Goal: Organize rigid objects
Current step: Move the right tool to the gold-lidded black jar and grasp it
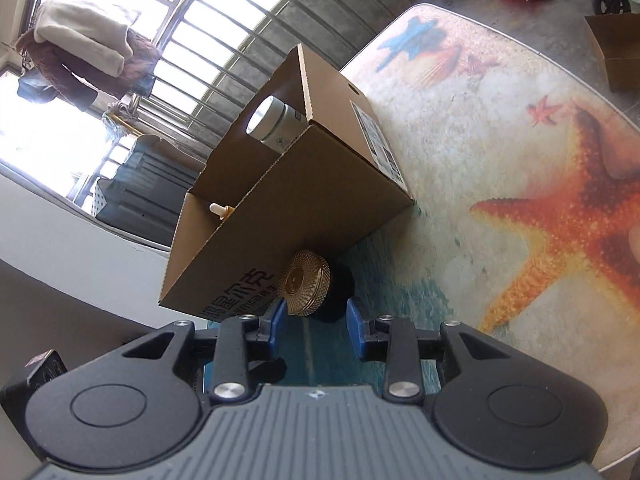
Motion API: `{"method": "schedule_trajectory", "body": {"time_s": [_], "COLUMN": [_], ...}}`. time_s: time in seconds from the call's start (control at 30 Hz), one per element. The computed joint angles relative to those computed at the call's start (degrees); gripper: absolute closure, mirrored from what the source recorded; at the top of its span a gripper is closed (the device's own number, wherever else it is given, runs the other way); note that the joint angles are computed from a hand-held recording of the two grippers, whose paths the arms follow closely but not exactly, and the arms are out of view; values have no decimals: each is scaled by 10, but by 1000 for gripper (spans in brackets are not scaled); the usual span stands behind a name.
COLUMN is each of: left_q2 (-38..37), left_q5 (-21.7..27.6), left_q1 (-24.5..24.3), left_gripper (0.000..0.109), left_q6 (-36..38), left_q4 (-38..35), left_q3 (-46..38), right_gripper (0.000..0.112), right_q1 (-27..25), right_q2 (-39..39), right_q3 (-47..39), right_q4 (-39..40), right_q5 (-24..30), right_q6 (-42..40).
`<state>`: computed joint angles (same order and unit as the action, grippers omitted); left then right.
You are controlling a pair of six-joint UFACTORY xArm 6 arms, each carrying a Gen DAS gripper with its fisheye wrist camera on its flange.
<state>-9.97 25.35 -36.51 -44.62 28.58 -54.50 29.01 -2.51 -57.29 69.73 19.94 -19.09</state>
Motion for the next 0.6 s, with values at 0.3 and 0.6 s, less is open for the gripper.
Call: {"method": "schedule_trajectory", "body": {"time_s": [0.3,0.6], "left_q2": [35,75], "left_q5": [-14,4], "left_q1": [4,7], "left_gripper": [29,29], "left_q6": [-19,-38], "left_q4": [22,43], "left_q3": [-13,-52], "right_gripper": [77,77], "right_q1": [4,2], "right_q2": [53,103], "right_q3": [-49,-100], "right_q4": [21,12], "right_q5": [-7,15], "right_q6": [-26,-31]}}
